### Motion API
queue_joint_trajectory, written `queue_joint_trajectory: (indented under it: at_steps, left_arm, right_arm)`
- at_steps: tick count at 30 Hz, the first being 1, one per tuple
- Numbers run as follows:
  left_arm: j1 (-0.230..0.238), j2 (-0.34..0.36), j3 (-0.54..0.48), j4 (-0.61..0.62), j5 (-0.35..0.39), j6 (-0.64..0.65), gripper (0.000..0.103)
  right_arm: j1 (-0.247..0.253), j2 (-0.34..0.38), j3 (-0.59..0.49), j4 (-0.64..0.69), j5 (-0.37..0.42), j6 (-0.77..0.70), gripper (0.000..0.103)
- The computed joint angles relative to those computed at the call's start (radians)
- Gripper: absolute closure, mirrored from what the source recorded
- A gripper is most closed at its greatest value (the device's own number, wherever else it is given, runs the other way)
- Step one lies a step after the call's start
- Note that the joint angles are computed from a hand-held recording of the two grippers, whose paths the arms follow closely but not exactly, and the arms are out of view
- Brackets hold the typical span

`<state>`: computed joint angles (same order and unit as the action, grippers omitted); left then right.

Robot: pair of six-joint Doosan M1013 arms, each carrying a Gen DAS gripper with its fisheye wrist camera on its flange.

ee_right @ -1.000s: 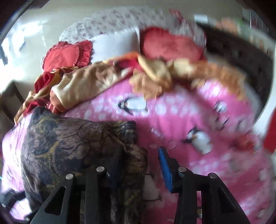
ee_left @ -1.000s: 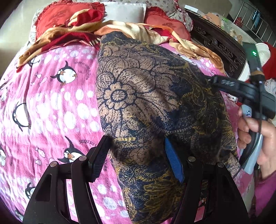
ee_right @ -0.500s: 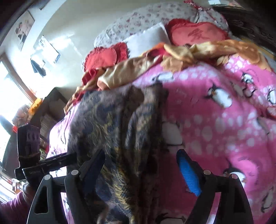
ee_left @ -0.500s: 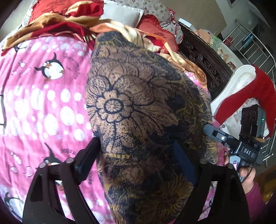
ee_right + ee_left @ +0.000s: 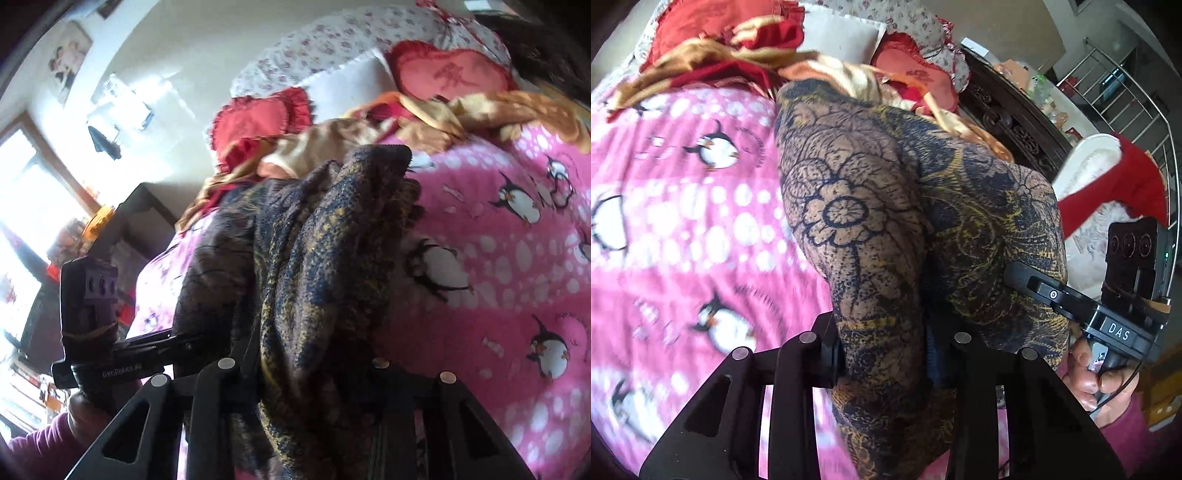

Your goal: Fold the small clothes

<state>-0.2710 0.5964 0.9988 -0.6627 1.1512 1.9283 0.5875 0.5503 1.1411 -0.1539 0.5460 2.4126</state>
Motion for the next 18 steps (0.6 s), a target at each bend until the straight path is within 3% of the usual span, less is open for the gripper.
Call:
queue_joint_trajectory:
  at_steps: [5, 11, 13, 16, 18]
  left_arm:
    - [0.035, -0.104, 0.114, 0.037, 0.008, 0.020, 0.070]
    - [0.071, -0.210, 0.277, 0.114, -0.001, 0.001, 0.070]
    - [0.071, -0.224, 0.317, 0.163, -0.003, -0.029, 0.070]
    - [0.071, -0.229, 0.361, 0.191, -0.024, -0.065, 0.068]
    - [0.072, -0.242, 0.377, 0.196, -0.047, -0.083, 0.064]
  right_arm:
    - [0.046, 0.003, -0.047, 0.050, 0.071, -0.047, 0.071]
    - [0.105, 0.011, -0.037, 0.135, 0.074, -0.098, 0.070]
    - [0.109, 0.025, -0.036, 0.192, 0.094, -0.121, 0.068]
    - [0.115, 0.066, -0.067, 0.172, 0.237, -0.079, 0.060]
    - [0.120, 0.050, -0.034, 0.140, 0.224, -0.027, 0.053]
